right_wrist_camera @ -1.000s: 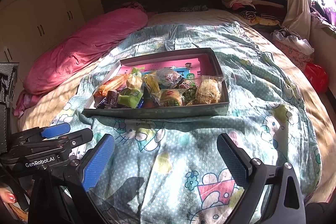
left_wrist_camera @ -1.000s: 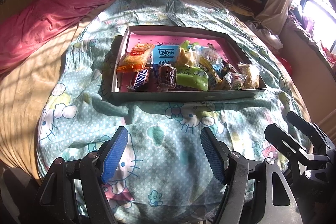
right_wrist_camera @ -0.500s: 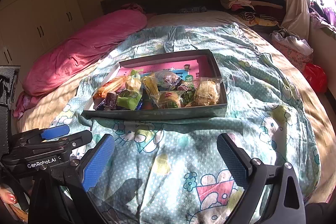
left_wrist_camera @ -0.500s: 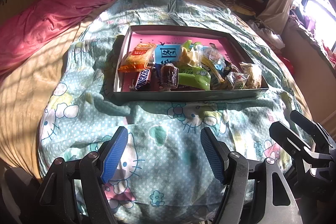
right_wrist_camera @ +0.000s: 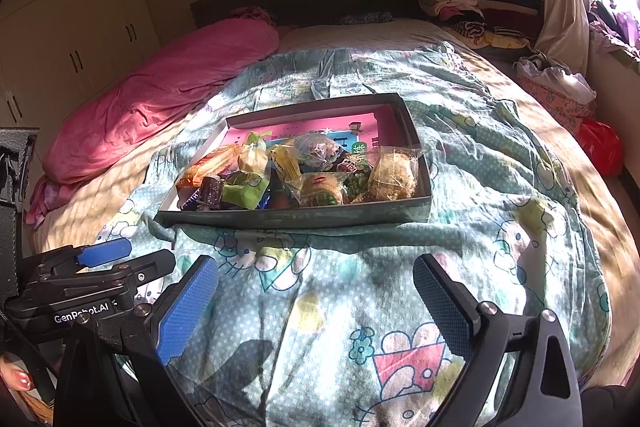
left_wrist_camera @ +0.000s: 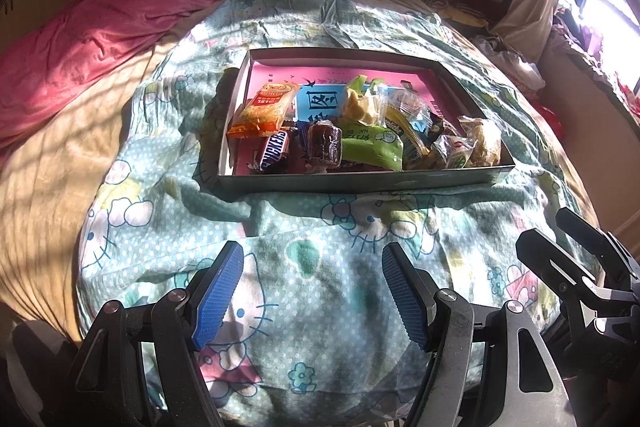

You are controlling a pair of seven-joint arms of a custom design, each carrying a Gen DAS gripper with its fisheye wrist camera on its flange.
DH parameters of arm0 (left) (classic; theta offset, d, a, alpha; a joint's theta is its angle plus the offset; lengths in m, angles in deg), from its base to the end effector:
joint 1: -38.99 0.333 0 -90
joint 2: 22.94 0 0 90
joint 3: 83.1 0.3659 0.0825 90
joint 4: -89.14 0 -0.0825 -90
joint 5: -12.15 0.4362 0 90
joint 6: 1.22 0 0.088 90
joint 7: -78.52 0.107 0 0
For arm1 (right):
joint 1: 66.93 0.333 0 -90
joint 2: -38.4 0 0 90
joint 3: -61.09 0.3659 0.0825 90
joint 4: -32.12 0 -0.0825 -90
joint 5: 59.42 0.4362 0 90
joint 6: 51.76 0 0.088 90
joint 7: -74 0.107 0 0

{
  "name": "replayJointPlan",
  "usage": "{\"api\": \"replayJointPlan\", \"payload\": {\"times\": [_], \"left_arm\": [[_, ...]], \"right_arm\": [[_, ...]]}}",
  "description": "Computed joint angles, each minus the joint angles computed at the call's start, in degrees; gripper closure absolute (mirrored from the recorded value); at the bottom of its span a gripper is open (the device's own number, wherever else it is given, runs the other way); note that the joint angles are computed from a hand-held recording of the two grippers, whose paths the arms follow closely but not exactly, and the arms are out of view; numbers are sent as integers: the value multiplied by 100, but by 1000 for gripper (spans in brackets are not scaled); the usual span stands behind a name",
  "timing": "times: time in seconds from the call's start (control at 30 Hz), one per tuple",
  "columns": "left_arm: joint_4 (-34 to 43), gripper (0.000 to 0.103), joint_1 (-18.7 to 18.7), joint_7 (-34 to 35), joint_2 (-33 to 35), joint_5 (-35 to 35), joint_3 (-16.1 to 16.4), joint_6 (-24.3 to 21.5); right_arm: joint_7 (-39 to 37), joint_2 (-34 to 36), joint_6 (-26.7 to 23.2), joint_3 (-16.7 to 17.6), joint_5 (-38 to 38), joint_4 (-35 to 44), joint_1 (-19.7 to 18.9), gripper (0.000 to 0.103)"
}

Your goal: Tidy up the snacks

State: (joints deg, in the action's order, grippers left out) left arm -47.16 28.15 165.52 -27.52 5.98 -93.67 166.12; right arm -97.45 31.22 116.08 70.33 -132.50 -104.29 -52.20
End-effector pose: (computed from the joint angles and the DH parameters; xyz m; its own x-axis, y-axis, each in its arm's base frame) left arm 0.5301 -0.2020 0.4389 -0.2544 -0.9624 0.0957 -0.8037 0.1553 -0.5743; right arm 0.4623 0.2734 0.4287 -0.0341 -0.9834 -0.1780 -0.6685 0.1548 -0.7274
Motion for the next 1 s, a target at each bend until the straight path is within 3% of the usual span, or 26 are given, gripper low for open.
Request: {"api": "replayJointPlan", "payload": {"times": [1.0], "left_arm": [[4,29,82,-387,10,484,-37,-2]], "right_arm": [[135,-24,-13,-15,-113,-6,-9,4]]}}
